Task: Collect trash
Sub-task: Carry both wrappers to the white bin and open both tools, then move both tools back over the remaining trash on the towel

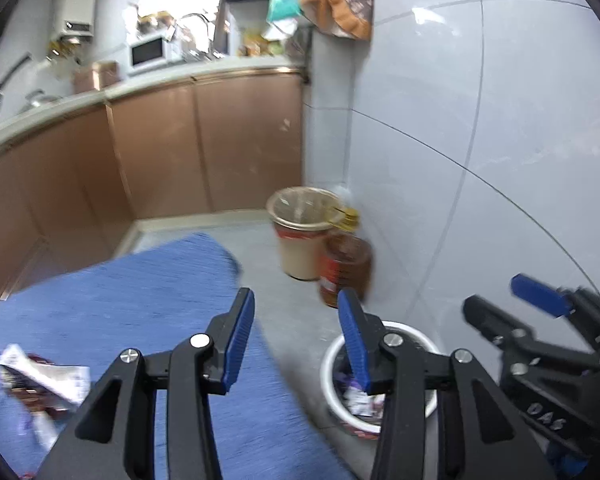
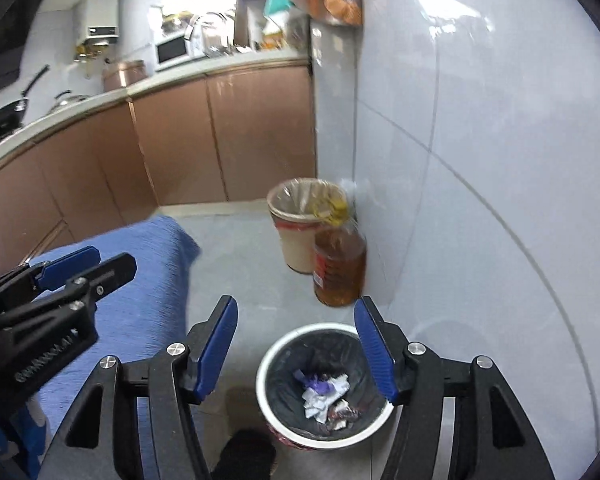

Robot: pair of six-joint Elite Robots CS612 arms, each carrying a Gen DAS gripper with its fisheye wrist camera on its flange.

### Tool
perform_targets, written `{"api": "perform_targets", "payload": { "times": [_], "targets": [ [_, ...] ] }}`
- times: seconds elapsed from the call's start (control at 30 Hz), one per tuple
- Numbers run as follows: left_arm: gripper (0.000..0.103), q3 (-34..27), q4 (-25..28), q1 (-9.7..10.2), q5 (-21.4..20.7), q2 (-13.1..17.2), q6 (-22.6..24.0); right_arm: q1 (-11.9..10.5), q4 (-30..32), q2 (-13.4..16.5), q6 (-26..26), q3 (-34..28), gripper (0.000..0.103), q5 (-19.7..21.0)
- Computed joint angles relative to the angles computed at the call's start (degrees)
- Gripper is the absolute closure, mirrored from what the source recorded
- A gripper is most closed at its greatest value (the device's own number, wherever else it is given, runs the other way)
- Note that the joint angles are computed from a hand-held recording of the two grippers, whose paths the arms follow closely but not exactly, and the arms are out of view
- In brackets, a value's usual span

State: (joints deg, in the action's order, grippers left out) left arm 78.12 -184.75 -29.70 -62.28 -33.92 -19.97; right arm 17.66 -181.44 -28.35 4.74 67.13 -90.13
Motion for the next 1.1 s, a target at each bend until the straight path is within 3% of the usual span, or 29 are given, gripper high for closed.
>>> {"api": "perform_targets", "payload": {
  "times": [0.37, 0.57, 1.1],
  "targets": [
    [0.061, 11.8, -8.2, -0.89, 9.7, -6.3, -1.2, 2.4, -6.7, -3.3, -5.6, 4.2, 0.044, 3.6],
    [0.052, 16.4, -13.7, -1.4, 13.4, -8.4, -0.8, 3.7, -9.1, -4.9, -7.6, 6.2, 0.043, 4.1],
    [0.041, 26.5, -24.7, -1.17, 18.5, -12.8, -0.8, 7.3, -14.3, -7.4, -13.7, 8.6, 0.036, 2.8]
  ]
}}
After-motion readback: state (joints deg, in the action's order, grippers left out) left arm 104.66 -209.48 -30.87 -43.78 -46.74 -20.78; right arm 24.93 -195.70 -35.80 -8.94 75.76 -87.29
